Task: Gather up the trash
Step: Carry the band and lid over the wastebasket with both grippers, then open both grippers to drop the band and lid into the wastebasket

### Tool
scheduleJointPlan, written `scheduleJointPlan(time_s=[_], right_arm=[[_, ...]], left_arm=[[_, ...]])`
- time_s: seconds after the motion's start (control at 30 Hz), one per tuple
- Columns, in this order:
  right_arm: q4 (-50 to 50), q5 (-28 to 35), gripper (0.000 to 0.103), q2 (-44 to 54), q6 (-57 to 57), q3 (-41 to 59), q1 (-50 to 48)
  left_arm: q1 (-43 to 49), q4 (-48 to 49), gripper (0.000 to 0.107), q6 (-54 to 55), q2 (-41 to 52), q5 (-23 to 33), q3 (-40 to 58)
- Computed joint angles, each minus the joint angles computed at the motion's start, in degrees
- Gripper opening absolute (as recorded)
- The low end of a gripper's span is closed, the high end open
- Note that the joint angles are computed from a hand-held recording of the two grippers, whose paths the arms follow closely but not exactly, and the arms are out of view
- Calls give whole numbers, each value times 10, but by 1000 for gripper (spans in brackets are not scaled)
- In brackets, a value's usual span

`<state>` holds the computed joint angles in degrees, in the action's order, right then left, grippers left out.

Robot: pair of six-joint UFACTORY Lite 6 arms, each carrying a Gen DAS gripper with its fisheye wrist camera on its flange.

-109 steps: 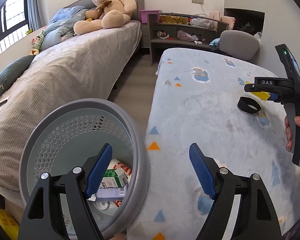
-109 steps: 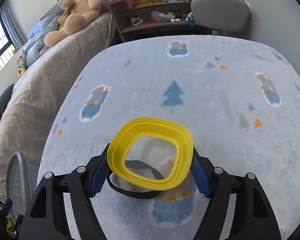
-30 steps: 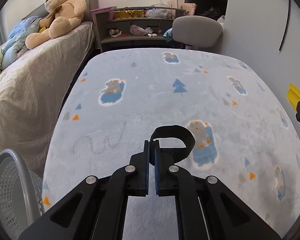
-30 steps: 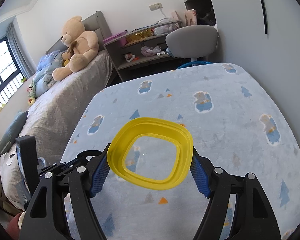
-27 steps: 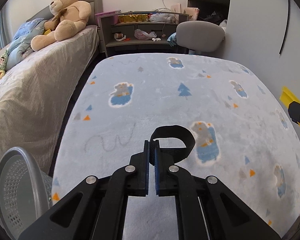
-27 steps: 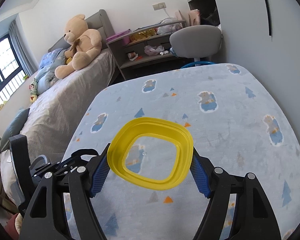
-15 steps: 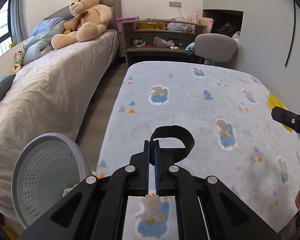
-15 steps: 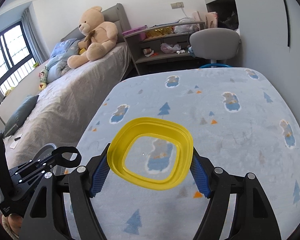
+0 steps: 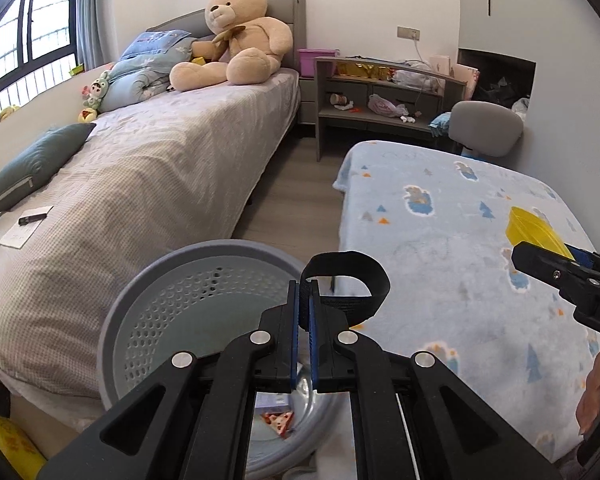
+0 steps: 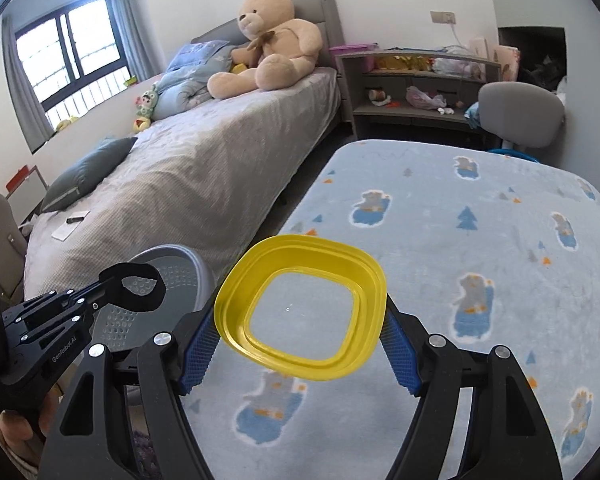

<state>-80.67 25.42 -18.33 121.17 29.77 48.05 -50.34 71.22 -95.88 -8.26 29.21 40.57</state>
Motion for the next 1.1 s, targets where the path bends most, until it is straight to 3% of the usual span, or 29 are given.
scheduleJointPlan(time_s=[0.27, 0.57, 0.87, 1.1], right_arm=[[-67, -26, 71, 187, 47, 149, 34], [-61, -59, 71, 354, 9, 305, 54], [-28, -101, 71, 453, -52, 398, 49], [-18, -112, 71, 486, -78, 434, 51]], left_arm=[[140, 18, 4, 41, -88, -44, -100], [260, 80, 4, 25, -77, -111, -122], [311, 125, 5, -12, -56, -149, -132], [314, 124, 6, -21, -66, -143, -142]])
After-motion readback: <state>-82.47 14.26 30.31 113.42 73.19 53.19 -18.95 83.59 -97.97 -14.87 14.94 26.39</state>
